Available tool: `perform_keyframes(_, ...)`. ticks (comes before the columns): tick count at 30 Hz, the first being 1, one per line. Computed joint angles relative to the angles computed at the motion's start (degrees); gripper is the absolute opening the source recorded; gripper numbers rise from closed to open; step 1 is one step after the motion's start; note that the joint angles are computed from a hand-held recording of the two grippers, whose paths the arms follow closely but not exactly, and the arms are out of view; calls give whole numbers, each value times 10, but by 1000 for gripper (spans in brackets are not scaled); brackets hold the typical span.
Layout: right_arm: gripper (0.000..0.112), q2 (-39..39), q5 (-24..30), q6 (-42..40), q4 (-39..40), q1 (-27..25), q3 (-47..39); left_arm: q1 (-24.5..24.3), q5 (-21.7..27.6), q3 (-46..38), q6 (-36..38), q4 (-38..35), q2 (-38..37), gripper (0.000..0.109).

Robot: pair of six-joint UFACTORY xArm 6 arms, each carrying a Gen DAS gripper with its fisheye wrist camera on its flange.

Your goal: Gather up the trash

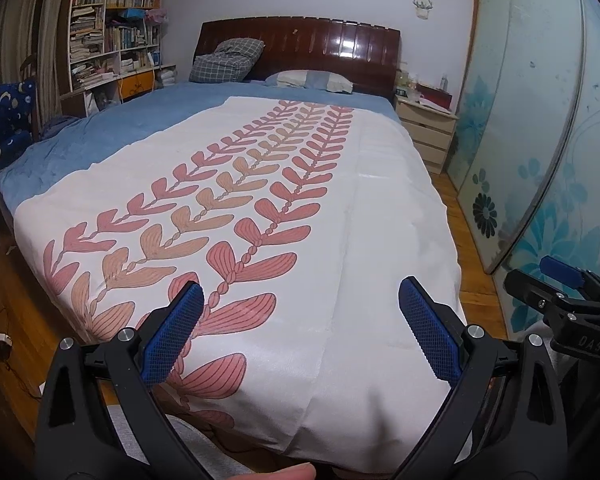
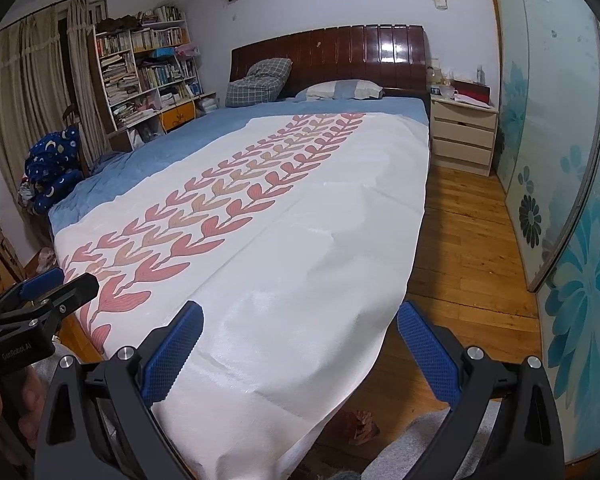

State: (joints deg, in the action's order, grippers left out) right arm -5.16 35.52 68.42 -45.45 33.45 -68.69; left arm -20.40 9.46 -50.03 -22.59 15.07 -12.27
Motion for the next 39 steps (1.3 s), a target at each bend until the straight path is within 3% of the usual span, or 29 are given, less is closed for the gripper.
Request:
perform_keyframes(19, 96, -18, -19, 23, -29, 3, 16, 14, -7, 16, -72, 74, -23, 97)
perform_keyframes(34, 96, -19, -12, 17, -34, 7, 13, 11, -4, 18, -56, 47, -26, 97)
perform_keyframes(39, 96, -16, -12, 13, -30, 7, 11, 11, -27, 28, -26, 14, -31, 97)
